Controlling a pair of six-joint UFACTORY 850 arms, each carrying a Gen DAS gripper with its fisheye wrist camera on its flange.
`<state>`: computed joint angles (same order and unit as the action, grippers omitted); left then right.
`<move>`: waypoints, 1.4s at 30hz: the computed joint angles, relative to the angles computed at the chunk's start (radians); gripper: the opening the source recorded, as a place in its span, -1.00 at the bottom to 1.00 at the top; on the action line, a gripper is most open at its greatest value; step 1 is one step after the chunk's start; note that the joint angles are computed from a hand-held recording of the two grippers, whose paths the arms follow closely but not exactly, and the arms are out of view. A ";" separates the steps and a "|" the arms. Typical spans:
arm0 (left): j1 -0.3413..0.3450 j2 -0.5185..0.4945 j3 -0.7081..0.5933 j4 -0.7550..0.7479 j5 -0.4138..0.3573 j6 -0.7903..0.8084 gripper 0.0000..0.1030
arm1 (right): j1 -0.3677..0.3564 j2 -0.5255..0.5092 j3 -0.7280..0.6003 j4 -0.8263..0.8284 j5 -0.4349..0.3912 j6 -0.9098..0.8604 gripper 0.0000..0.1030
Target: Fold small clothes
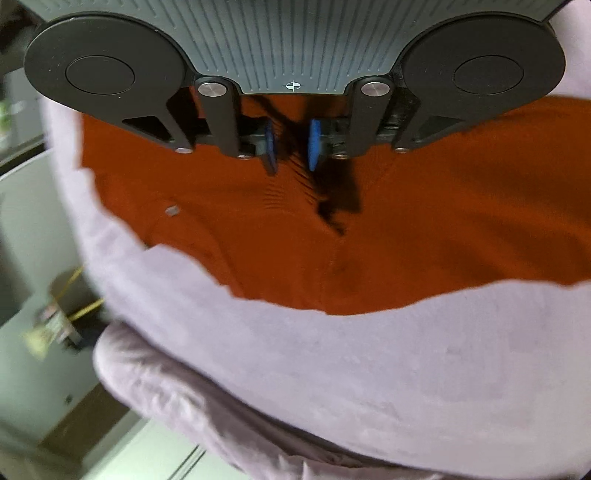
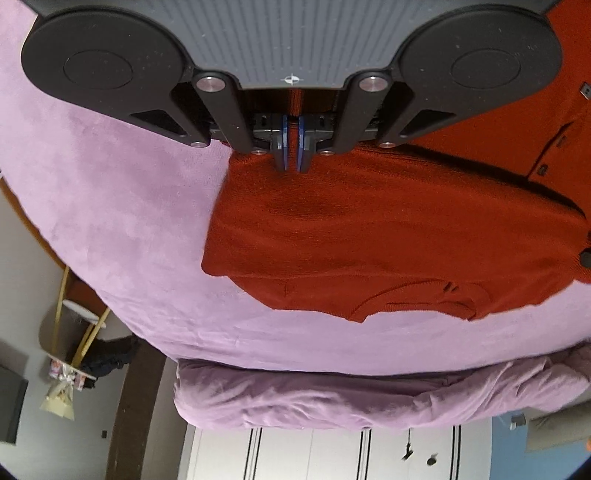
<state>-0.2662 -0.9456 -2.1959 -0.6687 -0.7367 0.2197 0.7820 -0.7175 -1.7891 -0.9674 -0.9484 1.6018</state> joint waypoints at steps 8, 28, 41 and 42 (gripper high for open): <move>0.035 0.123 0.186 -0.139 0.003 0.134 0.00 | 0.004 -0.005 -0.040 0.080 -0.026 -0.059 -0.93; -0.028 0.319 0.446 0.325 0.184 -0.096 0.07 | 0.028 -0.064 -0.194 0.208 -0.107 -0.119 -0.64; 0.017 0.313 0.467 0.201 0.186 -0.093 0.07 | 0.020 -0.170 -0.304 0.135 -0.120 -0.216 -0.64; 0.037 0.325 0.490 0.125 0.190 -0.060 0.07 | 0.025 -0.157 -0.292 0.138 -0.118 -0.208 -0.64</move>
<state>-0.2290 -0.6208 -1.7058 -0.5433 -0.5469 0.1601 0.8072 -0.8742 -2.0813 -0.8289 -1.0665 1.3933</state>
